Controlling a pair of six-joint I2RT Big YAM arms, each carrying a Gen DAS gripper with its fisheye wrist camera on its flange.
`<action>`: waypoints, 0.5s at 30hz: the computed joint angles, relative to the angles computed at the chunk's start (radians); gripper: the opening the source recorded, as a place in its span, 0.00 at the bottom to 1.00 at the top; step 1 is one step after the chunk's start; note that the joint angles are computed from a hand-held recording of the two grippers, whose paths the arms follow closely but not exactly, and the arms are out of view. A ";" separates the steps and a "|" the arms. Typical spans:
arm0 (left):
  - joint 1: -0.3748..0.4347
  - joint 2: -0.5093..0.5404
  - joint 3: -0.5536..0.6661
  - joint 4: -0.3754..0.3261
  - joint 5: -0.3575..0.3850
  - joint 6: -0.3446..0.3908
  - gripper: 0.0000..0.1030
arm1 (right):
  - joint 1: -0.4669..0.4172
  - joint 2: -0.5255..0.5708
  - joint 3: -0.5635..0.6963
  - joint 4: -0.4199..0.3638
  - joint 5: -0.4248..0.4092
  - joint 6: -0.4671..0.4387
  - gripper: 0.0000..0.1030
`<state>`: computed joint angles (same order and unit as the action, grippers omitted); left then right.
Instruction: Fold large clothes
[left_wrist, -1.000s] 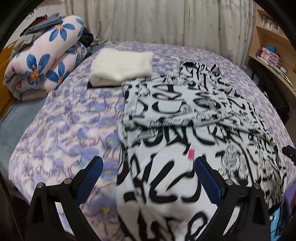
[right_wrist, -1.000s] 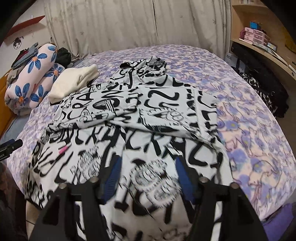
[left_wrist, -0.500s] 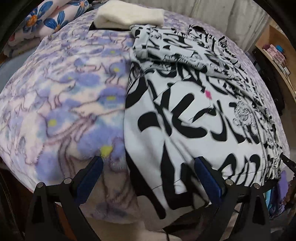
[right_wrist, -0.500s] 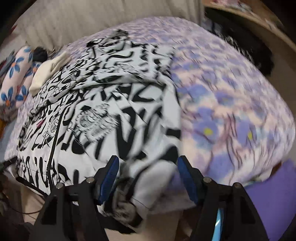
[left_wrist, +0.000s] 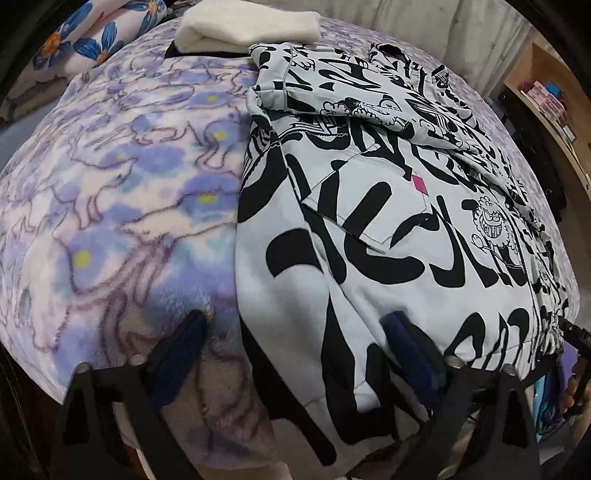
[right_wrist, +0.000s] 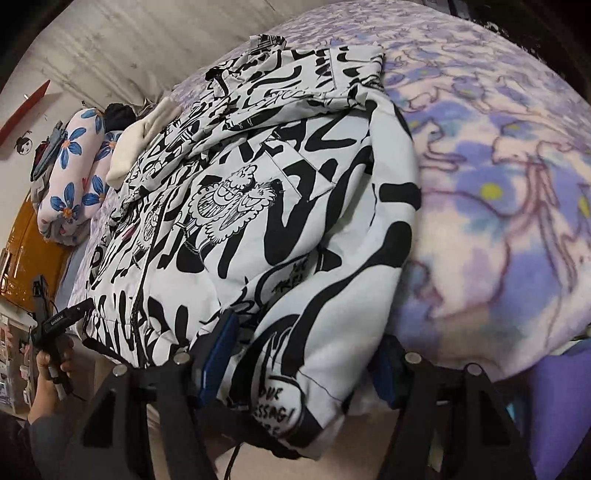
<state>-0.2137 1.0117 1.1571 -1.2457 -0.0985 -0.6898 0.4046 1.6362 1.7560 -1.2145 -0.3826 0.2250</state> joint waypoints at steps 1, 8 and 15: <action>0.000 0.004 0.004 0.005 0.007 0.010 0.69 | 0.006 0.005 0.009 -0.003 0.015 -0.008 0.50; -0.023 0.026 0.052 0.011 0.016 0.010 0.09 | 0.046 0.010 0.068 -0.016 0.125 -0.063 0.10; -0.076 0.000 0.103 -0.079 -0.034 -0.036 0.05 | 0.029 -0.049 0.083 0.010 0.127 -0.048 0.06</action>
<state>-0.2898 1.0121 1.2602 -1.3244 -0.1329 -0.7257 0.4332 1.5873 1.8389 -1.2046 -0.2553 0.1767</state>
